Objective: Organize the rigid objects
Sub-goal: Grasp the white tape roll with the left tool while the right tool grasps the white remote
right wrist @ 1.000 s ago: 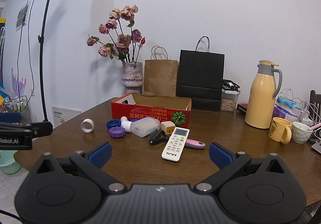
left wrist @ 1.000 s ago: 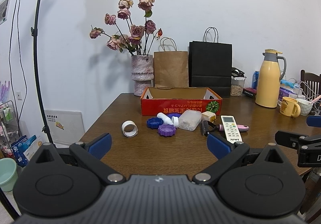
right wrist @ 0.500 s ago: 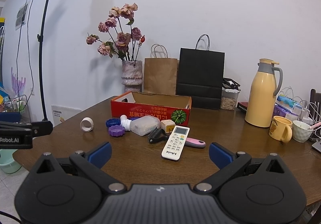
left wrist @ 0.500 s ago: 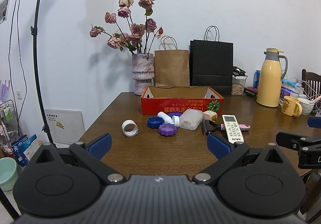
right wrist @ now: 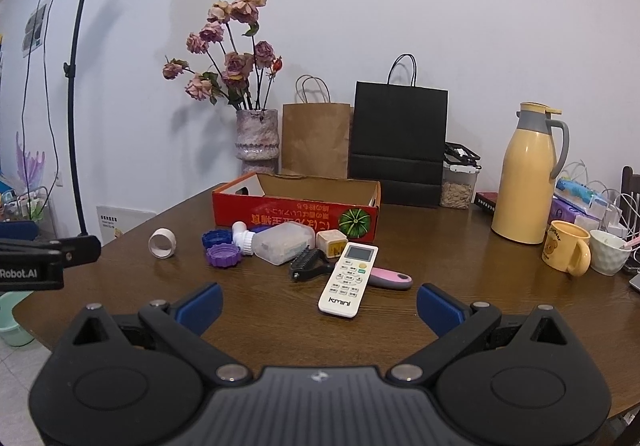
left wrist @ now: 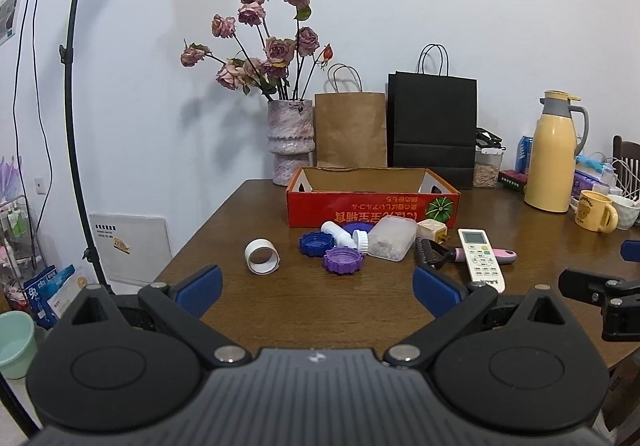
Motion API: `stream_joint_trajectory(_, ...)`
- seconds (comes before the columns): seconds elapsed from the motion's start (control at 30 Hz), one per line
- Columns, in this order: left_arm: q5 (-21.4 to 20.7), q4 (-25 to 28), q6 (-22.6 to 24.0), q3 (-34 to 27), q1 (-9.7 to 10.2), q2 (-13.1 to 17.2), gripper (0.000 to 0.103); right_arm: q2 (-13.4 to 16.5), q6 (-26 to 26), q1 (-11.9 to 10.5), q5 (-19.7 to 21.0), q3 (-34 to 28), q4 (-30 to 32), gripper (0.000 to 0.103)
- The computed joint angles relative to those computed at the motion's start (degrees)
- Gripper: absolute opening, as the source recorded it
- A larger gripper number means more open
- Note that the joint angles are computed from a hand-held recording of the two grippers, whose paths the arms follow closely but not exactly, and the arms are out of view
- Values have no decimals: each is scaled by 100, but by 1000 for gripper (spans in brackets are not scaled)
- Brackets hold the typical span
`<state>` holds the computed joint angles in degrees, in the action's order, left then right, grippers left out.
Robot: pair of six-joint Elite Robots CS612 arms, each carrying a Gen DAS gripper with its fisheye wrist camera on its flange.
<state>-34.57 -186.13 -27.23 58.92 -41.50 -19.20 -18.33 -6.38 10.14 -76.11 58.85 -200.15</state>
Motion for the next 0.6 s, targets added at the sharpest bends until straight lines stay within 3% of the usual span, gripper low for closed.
stream_joint_trajectory(0.6,-107,447,68,-727,217,340,103,490,120,30,-216,-1083,828,103)
